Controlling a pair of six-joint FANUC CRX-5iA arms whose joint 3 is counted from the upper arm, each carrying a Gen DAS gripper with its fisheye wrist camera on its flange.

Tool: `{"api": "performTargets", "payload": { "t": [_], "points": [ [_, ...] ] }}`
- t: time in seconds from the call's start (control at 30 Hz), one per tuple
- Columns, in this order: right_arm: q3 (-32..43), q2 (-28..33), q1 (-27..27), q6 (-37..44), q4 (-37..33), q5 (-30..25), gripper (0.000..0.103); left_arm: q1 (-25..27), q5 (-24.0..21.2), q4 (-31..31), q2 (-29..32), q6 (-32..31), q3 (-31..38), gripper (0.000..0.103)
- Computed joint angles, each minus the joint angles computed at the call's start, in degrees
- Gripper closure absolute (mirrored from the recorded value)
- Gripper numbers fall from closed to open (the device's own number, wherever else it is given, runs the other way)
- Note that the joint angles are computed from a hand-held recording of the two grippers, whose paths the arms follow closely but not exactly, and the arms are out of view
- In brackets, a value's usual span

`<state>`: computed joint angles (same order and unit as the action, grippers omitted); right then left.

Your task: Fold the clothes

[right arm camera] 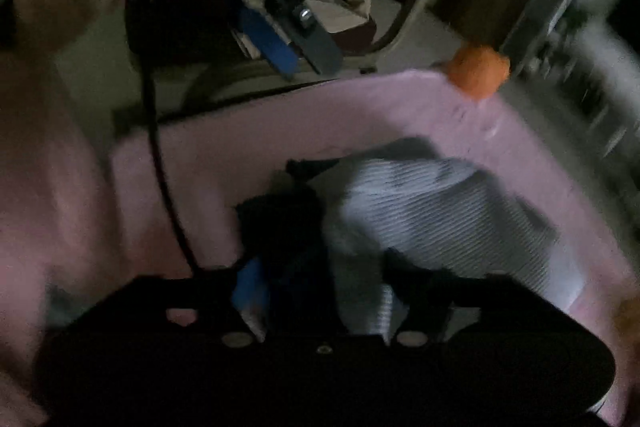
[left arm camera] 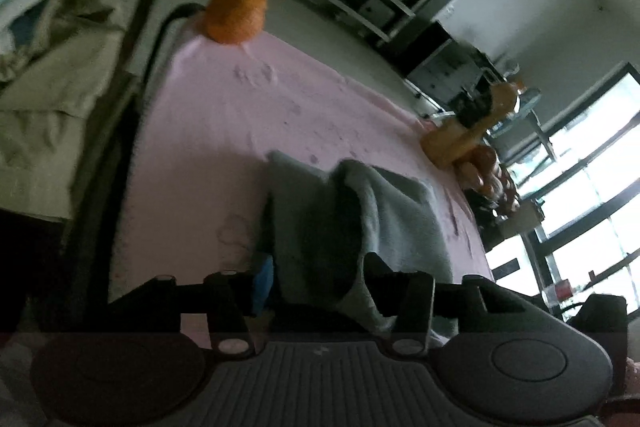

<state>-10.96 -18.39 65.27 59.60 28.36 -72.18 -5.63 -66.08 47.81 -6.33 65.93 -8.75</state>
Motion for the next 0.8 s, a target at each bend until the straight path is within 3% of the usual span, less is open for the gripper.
{"api": "performTargets", "payload": {
  "t": [0.1,0.17,0.3,0.47,0.57,0.7,0.8],
  "points": [
    [0.45,-0.94,0.65,-2.32,0.94,-1.88,0.037,-1.22,-0.81,-1.08,0.96,0.79,1.13,0.044],
    [1.06,-2.58,1.03,-3.67,0.89,-3.11,0.036,-1.94,-0.69,-0.99,1.57,0.94,1.45,0.033],
    [-0.72,-7.41,0.74,-12.34,3.38,-3.57,0.031,-3.97,-0.52,4.28,6.35,1.12,3.05,0.023],
    [-3.38,-10.49,-4.67,-29.13,5.96,-4.02,0.031,-7.33,-1.55,2.24,14.27,3.51,9.69,0.029],
    [-4.03,-10.99,-10.68,-38.05,2.33,-1.93,0.031,-8.73,-1.8,1.28,17.23,3.21,11.53,0.038],
    [-6.13,-11.52,-16.14,-41.93,-1.88,2.38,0.032,-9.94,-3.54,2.46,20.23,2.45,12.65,0.043],
    [-7.15,-10.35,-19.98,-45.32,-4.22,4.34,0.046,-10.65,-3.5,1.28,21.37,3.93,13.35,0.038]
  ]
}}
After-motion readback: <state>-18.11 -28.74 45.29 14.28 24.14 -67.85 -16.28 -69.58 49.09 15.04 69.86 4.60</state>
